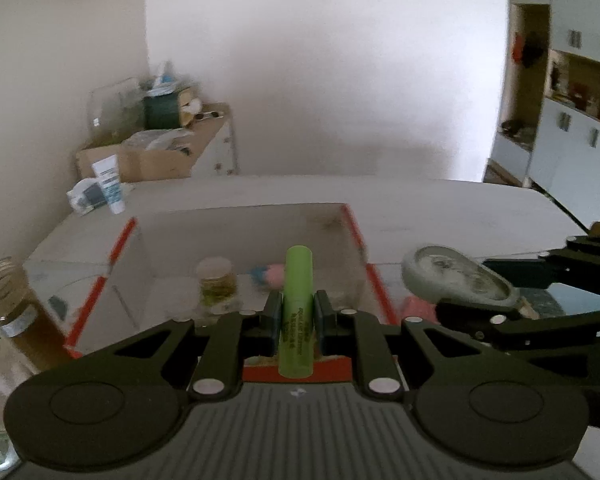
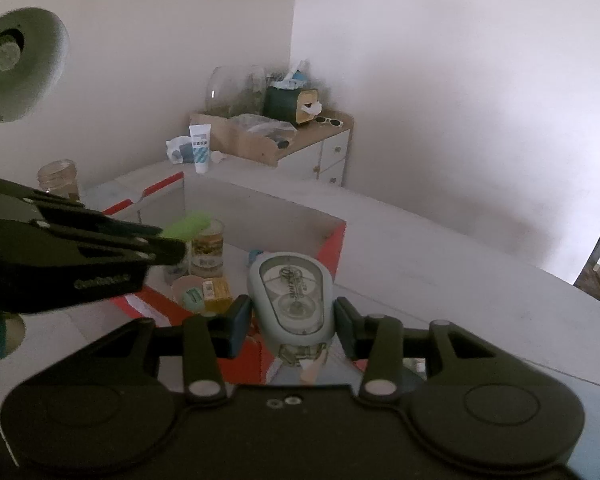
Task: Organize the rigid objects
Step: 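Carry the highlighter and correction-tape dispenser into the red box and open both grippers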
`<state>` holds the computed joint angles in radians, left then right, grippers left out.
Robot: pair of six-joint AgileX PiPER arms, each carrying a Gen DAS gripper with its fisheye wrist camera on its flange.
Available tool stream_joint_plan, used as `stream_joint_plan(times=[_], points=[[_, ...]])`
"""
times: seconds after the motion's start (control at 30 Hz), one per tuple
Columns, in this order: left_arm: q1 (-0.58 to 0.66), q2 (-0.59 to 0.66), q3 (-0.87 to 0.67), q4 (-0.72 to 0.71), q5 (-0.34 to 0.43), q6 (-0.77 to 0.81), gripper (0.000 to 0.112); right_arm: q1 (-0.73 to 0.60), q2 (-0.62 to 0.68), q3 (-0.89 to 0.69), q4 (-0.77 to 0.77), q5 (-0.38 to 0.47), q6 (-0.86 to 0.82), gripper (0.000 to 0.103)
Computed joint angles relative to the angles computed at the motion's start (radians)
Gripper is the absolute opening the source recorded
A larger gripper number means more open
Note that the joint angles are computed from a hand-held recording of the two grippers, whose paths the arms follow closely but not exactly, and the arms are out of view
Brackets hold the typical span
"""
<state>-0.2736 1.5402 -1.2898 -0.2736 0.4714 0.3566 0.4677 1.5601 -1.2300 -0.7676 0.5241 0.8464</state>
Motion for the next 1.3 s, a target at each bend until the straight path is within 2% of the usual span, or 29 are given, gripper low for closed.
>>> stream_joint_plan(times=[0.27, 0.57, 0.67, 0.93, 1.1, 1.3], points=[[0.084, 0.110, -0.101, 0.064, 0.008, -0.056, 0.016, -0.007, 0.129, -0.125, 0.024, 0.018, -0.021, 0.044], [0.084, 0.246, -0.228, 0.328, 0.006, -0.282, 0.016, -0.019, 0.257, -0.270, 0.104, 0.026, -0.132, 0.044], [0.085, 0.305, -0.301, 0.341, 0.047, -0.285, 0.016, -0.021, 0.317, -0.337, 0.129, 0.042, -0.170, 0.044], [0.064, 0.432, -0.435, 0.480, 0.126, -0.385, 0.016, -0.025, 0.438, -0.477, 0.203, 0.091, -0.252, 0.044], [0.061, 0.478, -0.484, 0.499, 0.169, -0.397, 0.016, -0.035, 0.490, -0.534, 0.251, 0.116, -0.296, 0.044], [0.060, 0.474, -0.473, 0.497, 0.154, -0.393, 0.016, -0.041, 0.508, -0.553, 0.288, 0.118, -0.321, 0.044]])
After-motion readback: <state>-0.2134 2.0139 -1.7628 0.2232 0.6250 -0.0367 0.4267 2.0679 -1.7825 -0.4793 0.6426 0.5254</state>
